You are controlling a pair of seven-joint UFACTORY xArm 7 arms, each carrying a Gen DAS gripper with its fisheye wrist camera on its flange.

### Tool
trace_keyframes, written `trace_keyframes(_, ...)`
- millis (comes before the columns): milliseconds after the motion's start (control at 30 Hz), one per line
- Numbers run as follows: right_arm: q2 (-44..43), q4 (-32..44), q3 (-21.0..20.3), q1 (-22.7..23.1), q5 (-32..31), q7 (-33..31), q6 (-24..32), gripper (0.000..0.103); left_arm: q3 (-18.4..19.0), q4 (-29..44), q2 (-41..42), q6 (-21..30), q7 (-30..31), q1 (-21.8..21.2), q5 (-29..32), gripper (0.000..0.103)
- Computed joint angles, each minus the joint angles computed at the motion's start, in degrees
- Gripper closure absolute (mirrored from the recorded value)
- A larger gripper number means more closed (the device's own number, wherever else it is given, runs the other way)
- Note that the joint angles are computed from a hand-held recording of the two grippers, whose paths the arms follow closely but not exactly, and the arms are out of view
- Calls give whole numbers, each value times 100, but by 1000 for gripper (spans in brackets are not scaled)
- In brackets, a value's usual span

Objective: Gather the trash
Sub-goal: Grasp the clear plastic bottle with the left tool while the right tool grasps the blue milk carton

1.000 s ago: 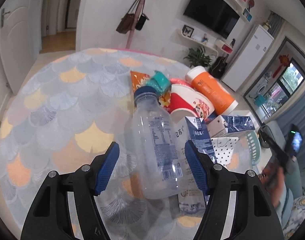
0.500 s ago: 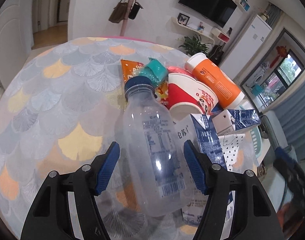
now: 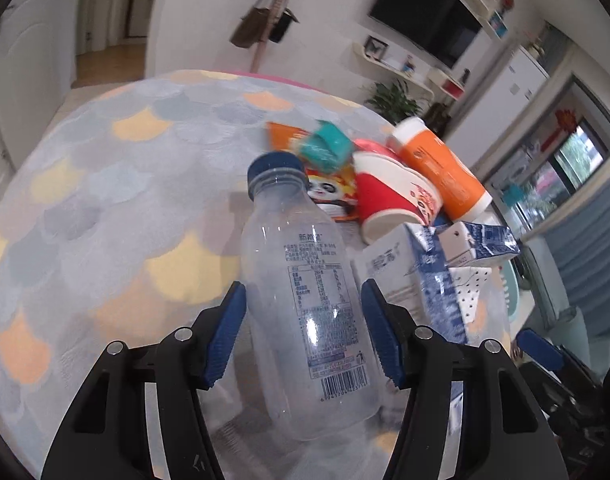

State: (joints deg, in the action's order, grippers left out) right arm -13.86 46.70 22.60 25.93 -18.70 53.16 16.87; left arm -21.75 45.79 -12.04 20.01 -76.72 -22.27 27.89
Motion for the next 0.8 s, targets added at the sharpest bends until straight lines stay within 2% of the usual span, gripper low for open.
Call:
trace_keyframes(167,703,553,-40,240,48,-155,101,37,40,-554,-645,-93,105,-5,-344,47)
trace_keyframes(333,1346,1292,-165,538,-631,354,757,37,-40,-853,-1059,-116,382,65,-677,47)
trace_keyframes(400,1571,1525,-298,680,-648,383,938,37,-18,-871,-1056,-124,584,32,-857,47)
trace_keyframes(433,1670,1627,-365,748,-588,358,1024,39,18,-874,-1044,-104,724,-24,-972,47)
trace_keyframes(500,1798,1731,-479,849,-414,218,1073,57,36,-861,-1011,-33,940,-113,-1162,47)
trace_keyframes(567,1875,1807,-561,933,-327,104,1122,67,12,-811,-942,82,1070,-141,-1286,46)
trace_keyframes(633,1897,1832,-622,1004,-309,53,1155,67,-68,-750,-890,159,1076,-89,-1273,46)
trace_keyframes(700,1889,1832,-665,1049,-333,47,1168,67,-120,-636,-813,307,1070,-67,-1255,38)
trace_keyframes(800,1826,1755,-698,1071,-377,25,1124,68,-188,-406,-601,545,1043,-55,-1154,34)
